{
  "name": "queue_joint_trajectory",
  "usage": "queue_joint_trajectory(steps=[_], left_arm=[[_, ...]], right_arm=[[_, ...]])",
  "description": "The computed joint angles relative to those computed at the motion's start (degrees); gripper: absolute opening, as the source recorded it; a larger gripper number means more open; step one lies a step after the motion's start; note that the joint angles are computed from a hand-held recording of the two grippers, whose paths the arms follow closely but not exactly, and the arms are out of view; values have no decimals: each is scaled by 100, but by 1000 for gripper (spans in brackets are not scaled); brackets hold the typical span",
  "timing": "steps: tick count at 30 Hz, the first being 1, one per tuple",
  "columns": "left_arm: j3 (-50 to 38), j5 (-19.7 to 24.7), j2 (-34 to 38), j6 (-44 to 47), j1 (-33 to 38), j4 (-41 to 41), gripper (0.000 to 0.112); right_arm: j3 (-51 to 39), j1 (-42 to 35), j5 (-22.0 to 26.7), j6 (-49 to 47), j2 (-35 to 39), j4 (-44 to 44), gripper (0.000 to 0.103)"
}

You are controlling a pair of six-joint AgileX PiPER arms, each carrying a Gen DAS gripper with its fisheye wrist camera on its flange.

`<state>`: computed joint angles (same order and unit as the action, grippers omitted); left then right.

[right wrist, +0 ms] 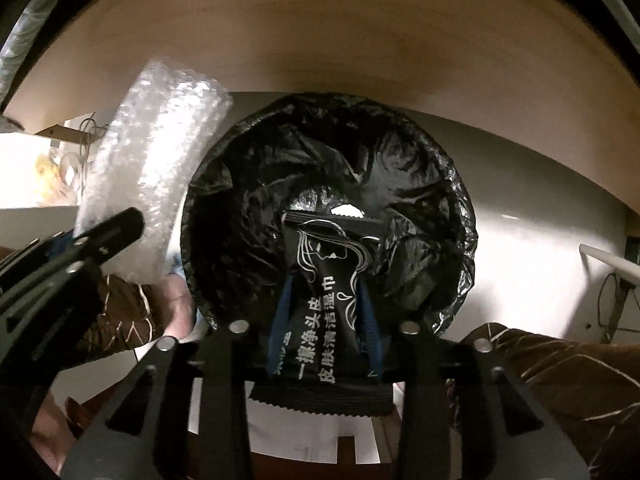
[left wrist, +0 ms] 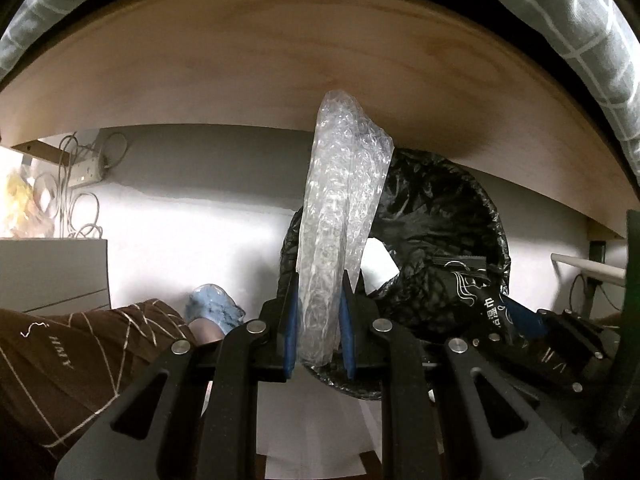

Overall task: Collect trash
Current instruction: 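Lower both tools over the bin and open them to drop the bubble wrap and packet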

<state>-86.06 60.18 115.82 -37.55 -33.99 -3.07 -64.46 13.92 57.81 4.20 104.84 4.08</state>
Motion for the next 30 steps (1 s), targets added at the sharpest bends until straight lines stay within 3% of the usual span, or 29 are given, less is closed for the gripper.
queue_joint_trajectory(steps=[6, 12, 30], left_arm=[[100, -21, -64, 56, 58, -118, 17], [134, -1, -59, 61, 25, -252, 17], [-1579, 781, 1095, 107, -738, -332, 18]], right_arm=[[-84, -170, 70, 204, 85, -24, 74], [-84, -456, 108, 208, 7, 72, 96], [257, -1467, -119, 147, -532, -565, 96]])
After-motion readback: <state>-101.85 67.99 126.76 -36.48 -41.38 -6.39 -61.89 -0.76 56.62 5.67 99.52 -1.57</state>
